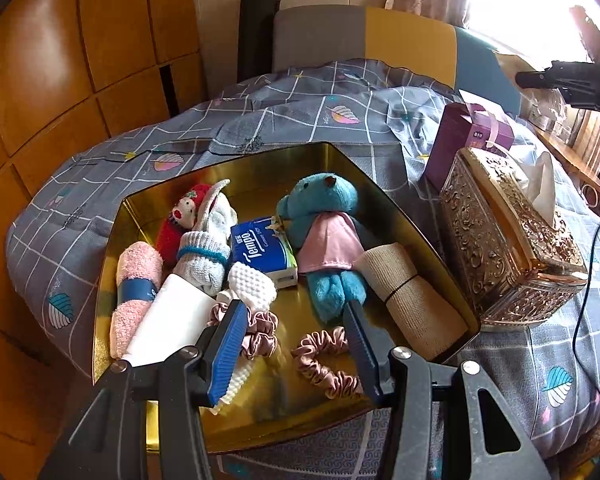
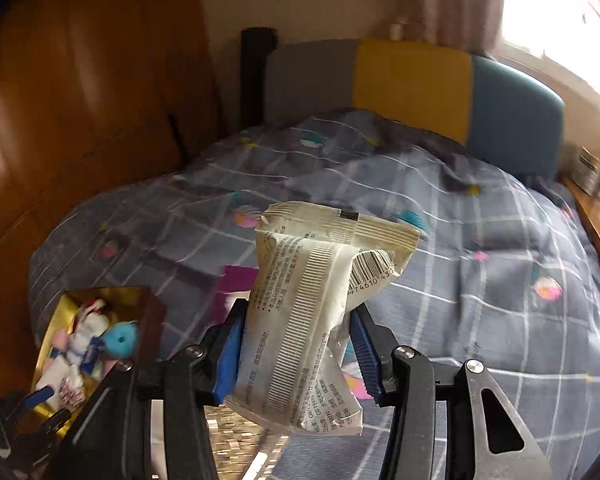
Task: Organize soft objects
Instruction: 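Carry the white snack packet into the tray and open the right tool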
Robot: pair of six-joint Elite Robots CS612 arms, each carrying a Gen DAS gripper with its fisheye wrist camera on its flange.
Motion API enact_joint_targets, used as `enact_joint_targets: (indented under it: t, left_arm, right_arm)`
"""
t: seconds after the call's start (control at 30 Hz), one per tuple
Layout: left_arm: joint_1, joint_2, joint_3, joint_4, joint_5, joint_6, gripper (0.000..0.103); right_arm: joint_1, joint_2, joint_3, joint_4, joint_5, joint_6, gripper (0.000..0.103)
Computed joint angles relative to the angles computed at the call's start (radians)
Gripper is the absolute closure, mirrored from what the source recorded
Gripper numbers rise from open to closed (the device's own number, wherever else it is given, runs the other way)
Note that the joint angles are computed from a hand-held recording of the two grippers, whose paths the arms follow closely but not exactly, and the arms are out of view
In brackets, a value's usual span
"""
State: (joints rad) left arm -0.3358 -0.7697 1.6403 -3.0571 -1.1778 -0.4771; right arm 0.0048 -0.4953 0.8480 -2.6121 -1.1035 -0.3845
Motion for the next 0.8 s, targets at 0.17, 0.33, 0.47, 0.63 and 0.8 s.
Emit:
enact_joint_targets:
  t: [0.17,0.33,0.47,0.63,0.8]
  left_arm:
    - [0.002,-0.005,0.008,-0.019,0.006,-0.001,0.052]
    - [0.005,-0.019,0.024,-0.044,0.045,-0.025,0.052]
    - [0.011,-0.037,0.044,-0.064,0.103,-0.081,0.052]
    - [0.027,-0.052,0.057,-0.050,0.142,-0.157,0.052]
    - [0.030,-0.057,0.066,-0.041,0.159,-0.193,0.052]
  right_arm:
    - [0.018,-0.053,0.089,0.063,0.079,-0.153,0.053]
    - [0.044,-0.101,0.170,0.176,0.112,-0.314,0.052]
    - [0.072,-0.129,0.232,0.222,0.109,-0.390,0.052]
    - [0.114,-0.128,0.274,0.216,0.094,-0.398,0.052]
    - [0.158,-0.088,0.254,0.219,0.051,-0.367,0.052]
